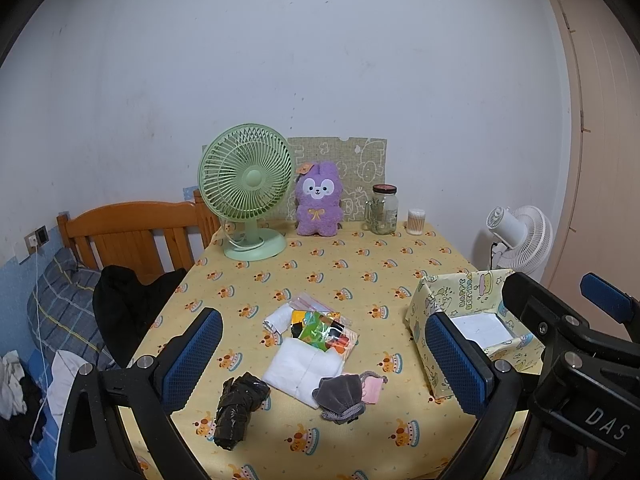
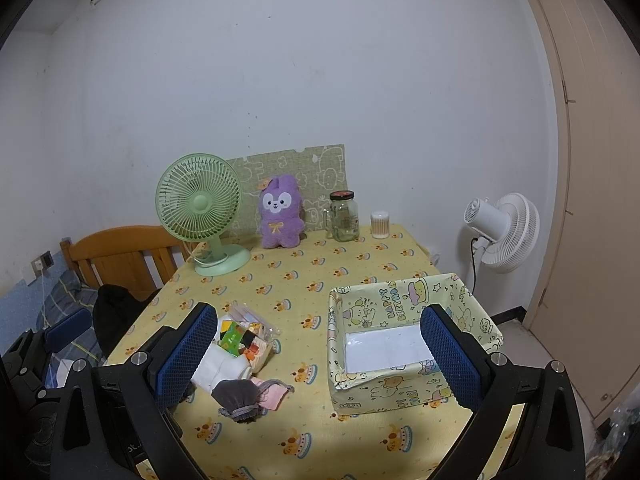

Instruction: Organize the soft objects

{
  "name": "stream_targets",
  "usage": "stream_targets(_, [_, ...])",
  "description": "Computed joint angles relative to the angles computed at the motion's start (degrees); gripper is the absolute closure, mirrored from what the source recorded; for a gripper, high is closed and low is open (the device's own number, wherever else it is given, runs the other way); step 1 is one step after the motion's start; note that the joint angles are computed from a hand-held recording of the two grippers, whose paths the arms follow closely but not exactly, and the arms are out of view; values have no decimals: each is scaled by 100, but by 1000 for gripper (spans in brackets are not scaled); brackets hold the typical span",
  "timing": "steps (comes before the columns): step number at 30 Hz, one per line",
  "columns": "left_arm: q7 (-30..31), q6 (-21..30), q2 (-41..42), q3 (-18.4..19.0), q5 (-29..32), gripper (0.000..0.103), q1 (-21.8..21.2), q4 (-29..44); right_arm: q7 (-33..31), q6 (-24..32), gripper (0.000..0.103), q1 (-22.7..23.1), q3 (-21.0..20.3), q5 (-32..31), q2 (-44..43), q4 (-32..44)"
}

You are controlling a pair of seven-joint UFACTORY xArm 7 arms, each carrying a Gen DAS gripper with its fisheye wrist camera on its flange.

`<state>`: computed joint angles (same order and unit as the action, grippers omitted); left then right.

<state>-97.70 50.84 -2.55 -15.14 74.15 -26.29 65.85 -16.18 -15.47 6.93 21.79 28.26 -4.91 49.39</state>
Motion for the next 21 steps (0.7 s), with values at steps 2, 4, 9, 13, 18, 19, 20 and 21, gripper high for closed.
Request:
stream_targets(2, [-21,-8,11,0,8,1,-2,-2,148,26,0,132,-166,-159,-11,-13])
stream_targets(4, [-21,27,29,-4,20,1,-13,8,331,34,0,229,-295,-366,-28,-47])
stream_targets(9, [-41,8,13,7,37,1,-6,-18,464,60,0,125,-219,-516,-26,-38])
stream_targets(13, [-40,-18,12,17,38,1,-2,-18,635,57,1,209,-339,-721,-25,-51])
stream_targets(18, [-42,-29,2,12,59,1,0,-24,702,67,1,156,-283,-811,-23,-33])
stream_targets(19, [-37,-27,0,13,54,1,2,-20,672,66,1,107,-227,-774,-15,-22])
stream_targets(20, [-37,-27,0,11,54,1,4,-20,680,64,1,112,-233,-783,-17,-25])
stream_targets(21, [-46,-25,2,9,55,1,3,-21,680,61,1,109,-232,-787,-17,-25])
